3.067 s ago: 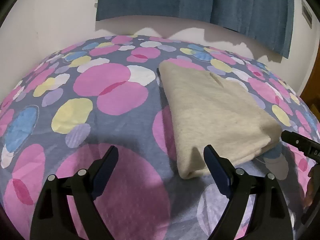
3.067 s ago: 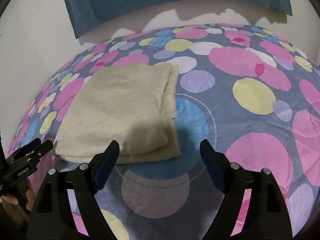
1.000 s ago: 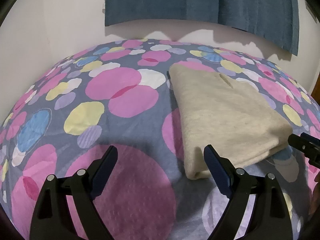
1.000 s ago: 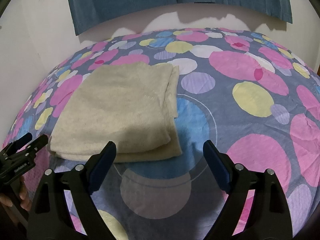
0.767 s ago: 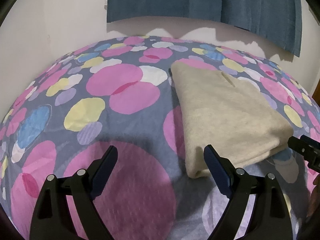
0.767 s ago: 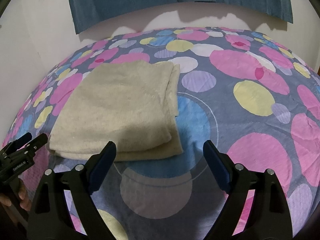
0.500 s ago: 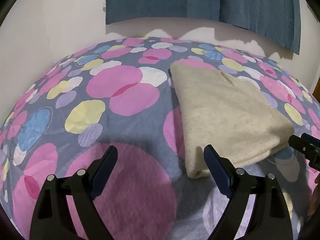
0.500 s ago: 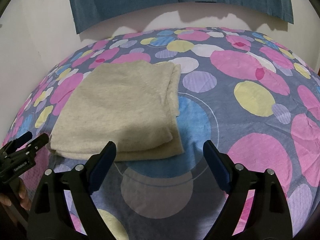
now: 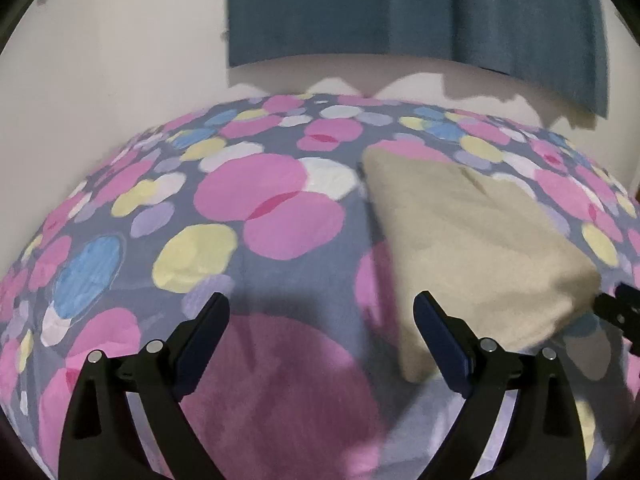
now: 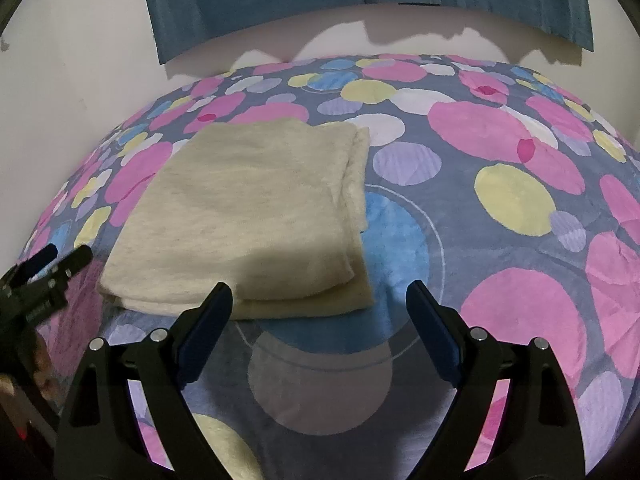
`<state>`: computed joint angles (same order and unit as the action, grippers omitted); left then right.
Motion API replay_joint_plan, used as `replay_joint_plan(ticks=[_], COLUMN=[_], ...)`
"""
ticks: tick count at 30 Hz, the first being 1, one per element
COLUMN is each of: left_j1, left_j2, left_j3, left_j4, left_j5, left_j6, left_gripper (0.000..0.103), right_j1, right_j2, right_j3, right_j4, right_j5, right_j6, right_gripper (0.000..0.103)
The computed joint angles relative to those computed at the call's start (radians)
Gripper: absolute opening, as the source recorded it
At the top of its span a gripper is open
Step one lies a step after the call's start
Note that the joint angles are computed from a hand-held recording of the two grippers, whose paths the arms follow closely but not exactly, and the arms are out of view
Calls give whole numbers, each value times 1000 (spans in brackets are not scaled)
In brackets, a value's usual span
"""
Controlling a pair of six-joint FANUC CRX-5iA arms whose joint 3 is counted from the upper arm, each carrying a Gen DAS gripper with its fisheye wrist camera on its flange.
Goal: Fold small clothes
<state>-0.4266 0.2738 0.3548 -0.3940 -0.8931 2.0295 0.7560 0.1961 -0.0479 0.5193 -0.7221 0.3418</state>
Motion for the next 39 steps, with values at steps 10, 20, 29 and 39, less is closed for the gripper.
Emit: replay_joint_plan(ticks=[10, 20, 29, 39], left_j1=[223, 345, 347, 350], left_j2=[147, 162, 160, 166], left_j3=[192, 151, 149, 152], left_j4=[-102, 24, 36, 37], left_j5=[-276, -266, -264, -261], left_j6=[132, 145, 144, 141], left_gripper=[92, 98, 98, 98], right_j1=[-184, -348, -352, -330], right_j2=[-74, -74, -64, -65], right_j3=[-119, -192, -186, -187], right_j4=[62, -52, -62, -44], right_j5=[-220, -229, -229, -257], right_j6=[-77, -90, -84, -106], right_gripper=[91, 101, 101, 101])
